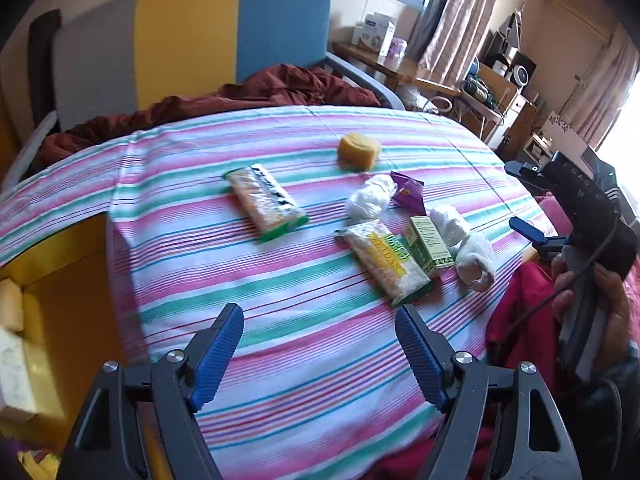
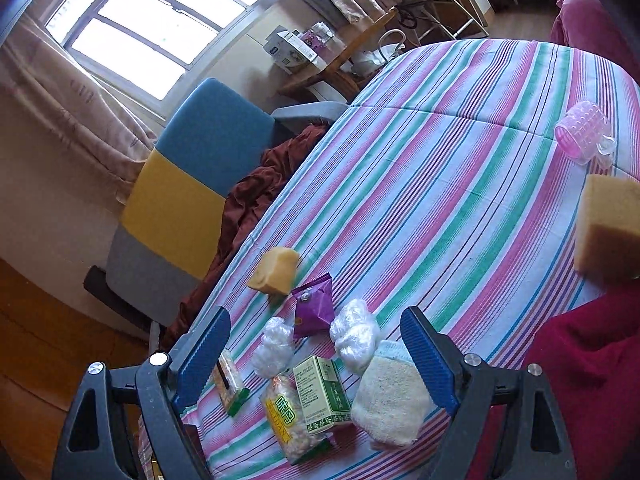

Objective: Organize objects
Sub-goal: 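Move both tools back over the remaining items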

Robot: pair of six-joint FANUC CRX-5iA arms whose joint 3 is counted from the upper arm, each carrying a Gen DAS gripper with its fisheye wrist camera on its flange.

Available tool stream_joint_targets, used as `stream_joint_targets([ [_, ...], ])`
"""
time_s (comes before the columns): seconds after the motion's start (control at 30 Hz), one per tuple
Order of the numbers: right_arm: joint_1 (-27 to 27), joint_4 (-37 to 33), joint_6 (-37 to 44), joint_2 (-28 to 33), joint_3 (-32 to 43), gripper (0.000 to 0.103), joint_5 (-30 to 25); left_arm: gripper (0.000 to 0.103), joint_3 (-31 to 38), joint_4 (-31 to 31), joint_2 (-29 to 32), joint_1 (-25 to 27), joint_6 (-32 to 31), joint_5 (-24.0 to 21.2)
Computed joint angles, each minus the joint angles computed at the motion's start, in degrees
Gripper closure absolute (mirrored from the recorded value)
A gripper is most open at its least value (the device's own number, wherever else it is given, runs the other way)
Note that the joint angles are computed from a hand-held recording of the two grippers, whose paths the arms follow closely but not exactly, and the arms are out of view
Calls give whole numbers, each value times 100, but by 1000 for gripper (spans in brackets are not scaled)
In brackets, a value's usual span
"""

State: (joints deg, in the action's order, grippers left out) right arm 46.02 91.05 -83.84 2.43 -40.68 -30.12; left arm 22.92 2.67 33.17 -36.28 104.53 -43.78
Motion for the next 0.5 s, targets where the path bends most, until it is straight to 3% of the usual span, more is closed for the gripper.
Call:
stream_joint_targets([
  [0.2,-168,301,-11,-3,-14,14,327,24,1277,241,1038,-68,117,-686],
  [0.5,-397,807,-243,10,-9,14,591,24,3414,25,2387,-228,354,-1643],
])
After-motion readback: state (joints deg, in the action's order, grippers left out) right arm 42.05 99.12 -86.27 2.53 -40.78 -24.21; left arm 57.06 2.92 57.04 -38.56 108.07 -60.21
